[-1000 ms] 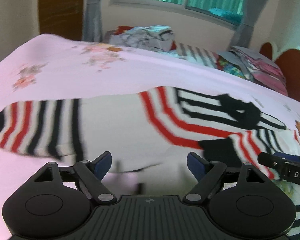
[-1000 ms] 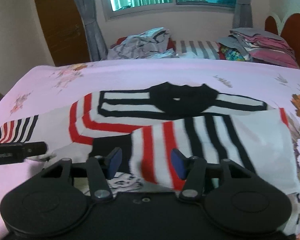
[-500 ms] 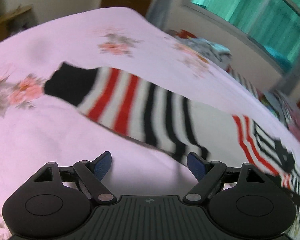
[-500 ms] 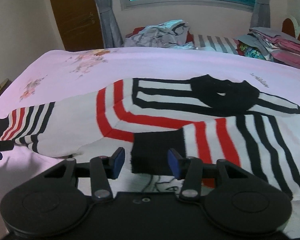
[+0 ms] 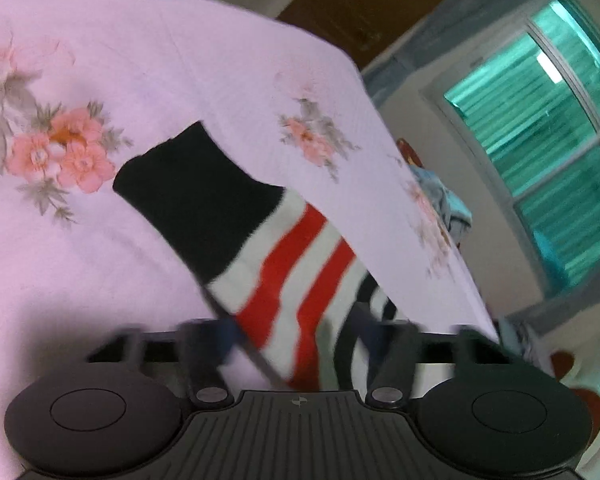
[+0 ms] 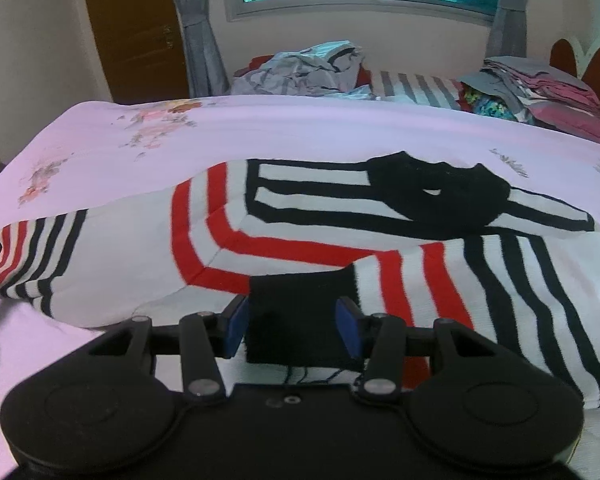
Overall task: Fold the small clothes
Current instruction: 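Grasp the other black sleeve cuff with the left tool, then fold the held sleeve across the sweater body with the left tool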
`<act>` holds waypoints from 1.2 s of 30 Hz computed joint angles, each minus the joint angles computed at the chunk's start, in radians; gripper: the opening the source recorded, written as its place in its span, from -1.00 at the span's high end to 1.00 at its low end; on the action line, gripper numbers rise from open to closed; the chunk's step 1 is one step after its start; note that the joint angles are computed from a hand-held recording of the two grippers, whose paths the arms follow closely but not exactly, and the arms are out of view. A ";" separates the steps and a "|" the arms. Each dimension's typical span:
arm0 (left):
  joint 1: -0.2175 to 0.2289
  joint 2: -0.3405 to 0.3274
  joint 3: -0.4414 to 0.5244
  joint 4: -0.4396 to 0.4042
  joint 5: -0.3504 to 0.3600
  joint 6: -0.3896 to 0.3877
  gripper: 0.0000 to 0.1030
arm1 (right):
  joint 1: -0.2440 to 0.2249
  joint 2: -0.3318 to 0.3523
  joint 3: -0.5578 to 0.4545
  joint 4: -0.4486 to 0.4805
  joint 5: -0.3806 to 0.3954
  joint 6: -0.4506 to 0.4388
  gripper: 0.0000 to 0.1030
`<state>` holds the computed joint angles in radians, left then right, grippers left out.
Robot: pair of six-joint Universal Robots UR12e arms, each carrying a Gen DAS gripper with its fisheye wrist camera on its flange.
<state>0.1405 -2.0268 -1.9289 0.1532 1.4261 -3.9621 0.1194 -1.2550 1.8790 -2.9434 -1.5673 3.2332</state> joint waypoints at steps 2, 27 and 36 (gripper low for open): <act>-0.002 -0.009 0.009 -0.002 0.019 -0.012 0.48 | 0.003 0.003 -0.001 -0.005 -0.021 -0.002 0.09; -0.253 -0.047 0.207 -0.083 -0.326 0.629 0.89 | -0.101 -0.109 0.120 -0.062 0.017 0.101 0.00; -0.331 -0.007 0.186 -0.238 -0.210 0.840 -0.45 | -0.153 -0.150 0.172 -0.074 0.087 0.123 -0.24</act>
